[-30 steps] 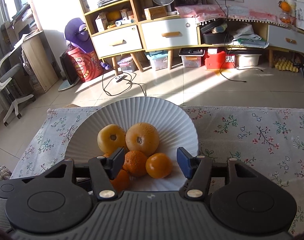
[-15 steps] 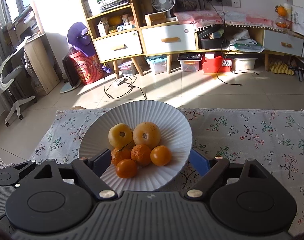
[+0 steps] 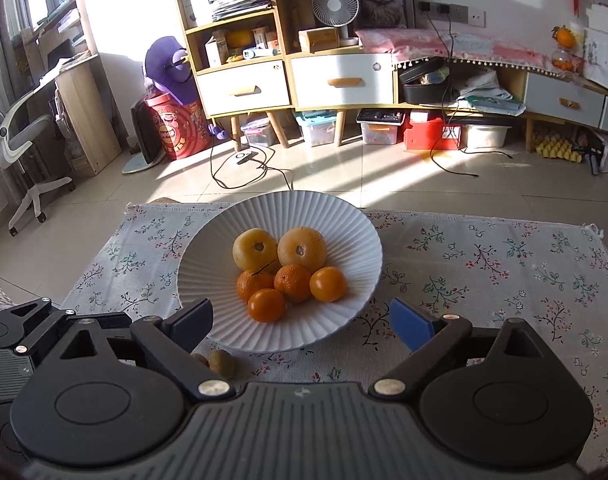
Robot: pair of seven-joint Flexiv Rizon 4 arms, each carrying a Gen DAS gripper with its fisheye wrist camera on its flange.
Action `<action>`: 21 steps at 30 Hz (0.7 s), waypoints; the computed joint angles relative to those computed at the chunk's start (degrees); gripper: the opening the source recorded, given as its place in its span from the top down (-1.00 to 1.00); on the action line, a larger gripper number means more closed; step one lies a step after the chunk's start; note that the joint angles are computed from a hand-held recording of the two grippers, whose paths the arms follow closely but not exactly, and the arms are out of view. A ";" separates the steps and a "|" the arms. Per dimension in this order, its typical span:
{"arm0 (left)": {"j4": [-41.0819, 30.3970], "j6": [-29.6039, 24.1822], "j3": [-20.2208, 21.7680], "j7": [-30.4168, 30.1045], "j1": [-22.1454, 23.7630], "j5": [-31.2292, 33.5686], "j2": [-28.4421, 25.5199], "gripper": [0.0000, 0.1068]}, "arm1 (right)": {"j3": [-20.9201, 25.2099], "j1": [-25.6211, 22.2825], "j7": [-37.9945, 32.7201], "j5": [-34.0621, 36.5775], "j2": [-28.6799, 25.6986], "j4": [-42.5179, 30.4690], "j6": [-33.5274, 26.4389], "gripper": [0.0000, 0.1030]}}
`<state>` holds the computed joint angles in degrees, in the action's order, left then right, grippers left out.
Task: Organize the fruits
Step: 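Withdraw both grippers from the plate toward the loose tomatoes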
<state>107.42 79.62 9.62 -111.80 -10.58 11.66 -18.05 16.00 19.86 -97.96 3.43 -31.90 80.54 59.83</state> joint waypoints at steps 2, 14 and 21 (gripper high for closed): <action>1.01 -0.10 -0.07 0.23 0.12 0.05 0.78 -0.79 | 0.04 -0.08 -0.17 -0.01 0.39 0.52 -0.19 -0.86; 5.38 -0.71 -0.61 -1.76 0.69 2.72 4.32 -0.79 | -0.08 -0.35 -1.05 -0.21 3.07 4.57 -0.69 -0.91; 7.25 -0.59 -1.48 -2.62 1.43 2.47 5.38 -0.79 | -0.63 -0.08 -1.03 -1.49 4.64 7.60 0.30 -0.92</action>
